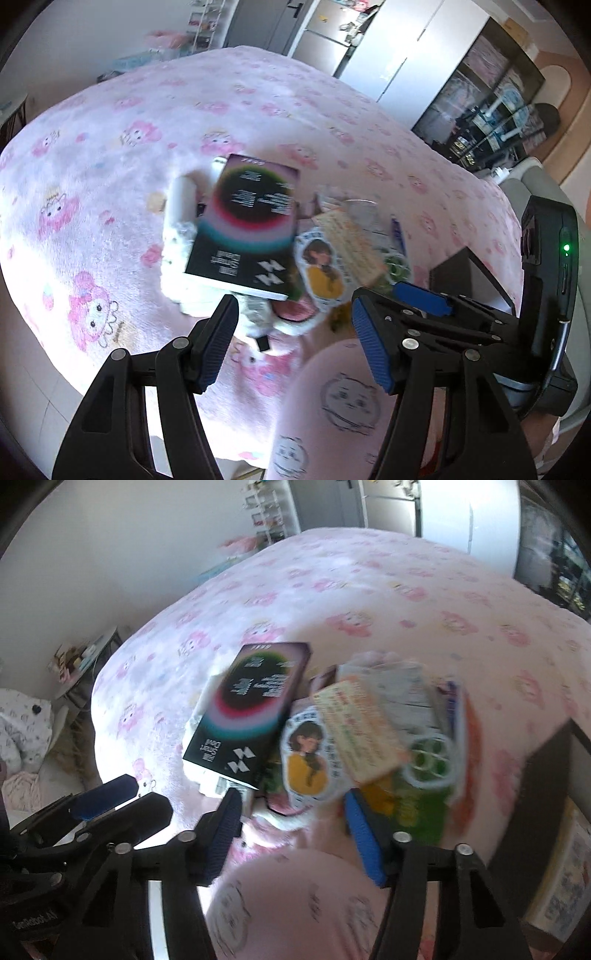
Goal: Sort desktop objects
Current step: 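Grasp the black Smart Devil box with the right gripper and lift it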
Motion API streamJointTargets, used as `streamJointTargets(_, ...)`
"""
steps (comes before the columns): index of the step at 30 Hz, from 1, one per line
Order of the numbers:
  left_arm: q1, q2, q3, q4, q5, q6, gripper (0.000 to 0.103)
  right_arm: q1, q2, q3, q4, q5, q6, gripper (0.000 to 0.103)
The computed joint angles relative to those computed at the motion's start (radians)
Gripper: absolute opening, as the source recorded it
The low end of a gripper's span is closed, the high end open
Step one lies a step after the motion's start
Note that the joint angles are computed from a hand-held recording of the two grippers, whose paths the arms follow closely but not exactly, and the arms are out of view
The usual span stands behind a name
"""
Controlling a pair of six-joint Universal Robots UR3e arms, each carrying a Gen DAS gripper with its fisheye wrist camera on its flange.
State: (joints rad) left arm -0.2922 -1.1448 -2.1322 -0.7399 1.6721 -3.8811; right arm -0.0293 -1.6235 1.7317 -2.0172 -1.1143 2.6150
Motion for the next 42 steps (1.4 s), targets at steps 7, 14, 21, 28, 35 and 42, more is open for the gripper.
streamJointTargets(7,0.171,0.004,-0.129,0.119,-0.109,0.091,0.065,0.085,0.191,-0.113,-0.022,-0.020,0.052,0.049)
streamJointTargets(14,0.430,-0.025,-0.280,0.276,-0.248,0.163,0.053,0.110,0.330,-0.223,0.002,0.011,0.078,0.049)
streamJointTargets(21,0.583,-0.160,-0.333,0.440,-0.421,0.227,0.051,0.151,0.441,-0.330,0.007,0.039,0.085,0.049)
streamJointTargets(28,0.540,-0.165,-0.302,0.374,-0.449,0.230,0.048,0.177,0.492,-0.388,0.049,0.026,0.103,0.043)
streamJointTargets(35,0.589,-0.074,-0.384,0.318,-0.593,0.272,0.048,0.117,0.388,-0.312,0.119,0.019,0.019,0.042)
streamJointTargets(42,0.593,-0.199,-0.408,0.479,-0.595,0.196,0.055,0.122,0.446,-0.326,0.120,0.049,0.009,0.042)
